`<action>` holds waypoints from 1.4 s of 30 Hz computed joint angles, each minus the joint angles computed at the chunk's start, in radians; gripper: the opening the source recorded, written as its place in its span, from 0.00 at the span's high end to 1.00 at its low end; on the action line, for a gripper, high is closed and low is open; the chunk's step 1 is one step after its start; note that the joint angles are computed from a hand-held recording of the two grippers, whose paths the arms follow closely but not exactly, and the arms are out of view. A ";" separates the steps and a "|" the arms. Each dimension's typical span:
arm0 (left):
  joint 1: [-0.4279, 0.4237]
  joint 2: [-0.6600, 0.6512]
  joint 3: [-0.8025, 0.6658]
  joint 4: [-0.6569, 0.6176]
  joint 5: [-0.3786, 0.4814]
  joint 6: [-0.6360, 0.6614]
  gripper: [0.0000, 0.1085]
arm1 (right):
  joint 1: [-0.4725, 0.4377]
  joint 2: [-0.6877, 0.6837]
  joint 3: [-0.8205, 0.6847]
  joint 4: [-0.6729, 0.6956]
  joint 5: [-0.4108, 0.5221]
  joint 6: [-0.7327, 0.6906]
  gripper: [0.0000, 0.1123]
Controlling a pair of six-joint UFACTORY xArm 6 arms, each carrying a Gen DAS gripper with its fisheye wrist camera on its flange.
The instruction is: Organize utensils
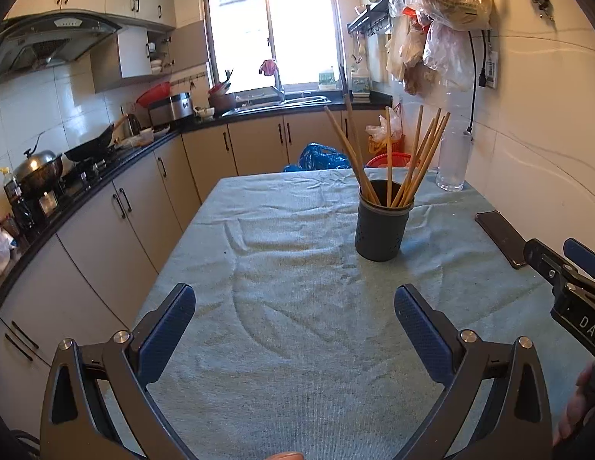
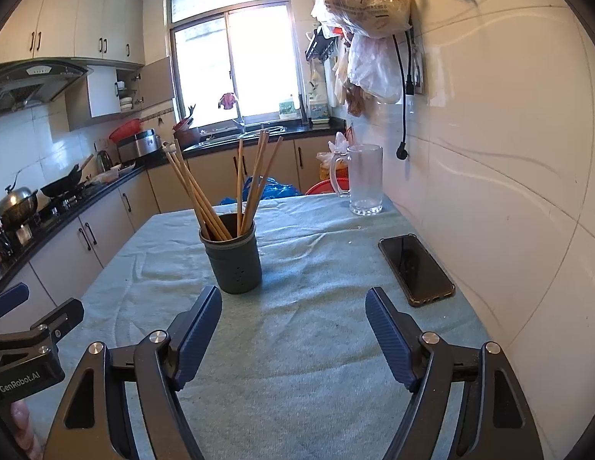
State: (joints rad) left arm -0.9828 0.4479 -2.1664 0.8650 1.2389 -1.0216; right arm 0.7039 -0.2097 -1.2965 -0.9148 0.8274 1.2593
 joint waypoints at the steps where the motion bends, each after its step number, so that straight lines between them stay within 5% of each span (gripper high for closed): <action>1: 0.003 0.001 0.001 -0.005 -0.001 -0.001 0.05 | -0.001 0.006 -0.005 0.001 -0.001 -0.004 0.27; 42: 0.061 0.022 0.019 -0.146 -0.062 0.017 0.05 | -0.015 0.072 -0.047 0.016 -0.007 -0.029 0.25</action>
